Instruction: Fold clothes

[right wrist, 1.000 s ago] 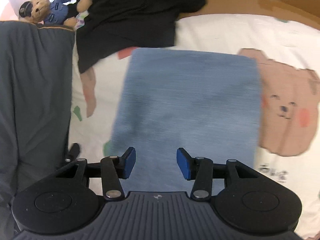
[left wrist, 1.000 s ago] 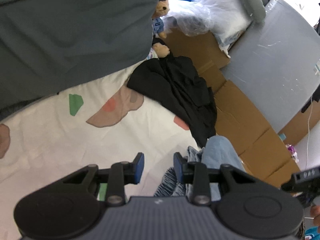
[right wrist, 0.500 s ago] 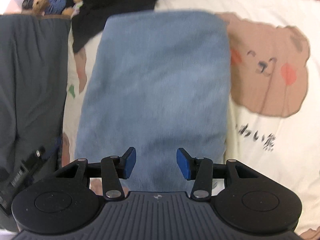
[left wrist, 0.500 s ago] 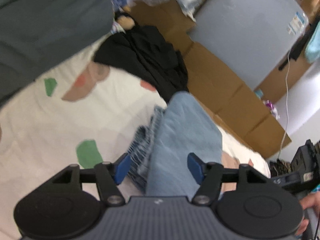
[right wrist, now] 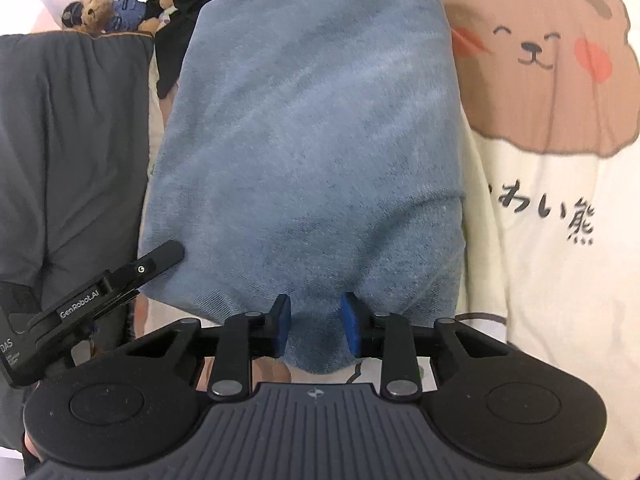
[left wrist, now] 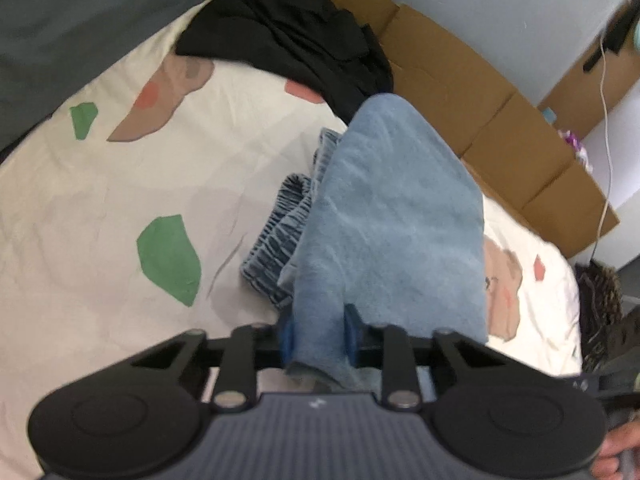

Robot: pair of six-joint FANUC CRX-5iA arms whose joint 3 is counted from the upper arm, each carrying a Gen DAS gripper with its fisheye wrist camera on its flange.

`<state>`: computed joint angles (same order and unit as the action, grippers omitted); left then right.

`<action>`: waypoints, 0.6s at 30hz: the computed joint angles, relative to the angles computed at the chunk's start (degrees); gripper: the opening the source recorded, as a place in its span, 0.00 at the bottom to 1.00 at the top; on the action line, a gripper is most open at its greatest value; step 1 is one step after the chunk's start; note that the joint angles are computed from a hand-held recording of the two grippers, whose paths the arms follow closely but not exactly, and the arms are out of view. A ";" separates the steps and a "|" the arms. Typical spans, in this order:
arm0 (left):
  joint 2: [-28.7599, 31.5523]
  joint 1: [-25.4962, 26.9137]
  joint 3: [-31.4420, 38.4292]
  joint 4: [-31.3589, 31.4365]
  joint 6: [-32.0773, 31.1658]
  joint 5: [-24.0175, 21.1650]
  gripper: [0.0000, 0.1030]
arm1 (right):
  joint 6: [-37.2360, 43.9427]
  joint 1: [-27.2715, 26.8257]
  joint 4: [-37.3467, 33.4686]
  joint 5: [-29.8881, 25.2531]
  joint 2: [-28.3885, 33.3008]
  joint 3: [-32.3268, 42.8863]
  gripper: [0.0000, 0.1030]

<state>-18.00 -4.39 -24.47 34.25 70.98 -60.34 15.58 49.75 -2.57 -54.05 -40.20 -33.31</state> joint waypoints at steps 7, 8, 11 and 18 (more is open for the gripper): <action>0.04 -0.11 0.20 -2.23 1.52 0.82 0.19 | 12.03 -6.71 -12.45 0.26 -0.38 2.31 0.30; 0.27 -0.08 0.36 -2.26 1.73 0.61 0.19 | 12.14 -7.25 -12.11 0.23 -1.08 2.24 0.30; 0.83 -0.37 1.42 -2.78 2.25 -0.46 0.21 | 7.40 -7.22 -6.42 0.91 -4.76 0.12 0.29; 0.43 -1.06 7.53 -8.49 3.34 0.40 0.34 | 0.64 -10.59 -0.34 -0.68 -9.18 -4.64 0.30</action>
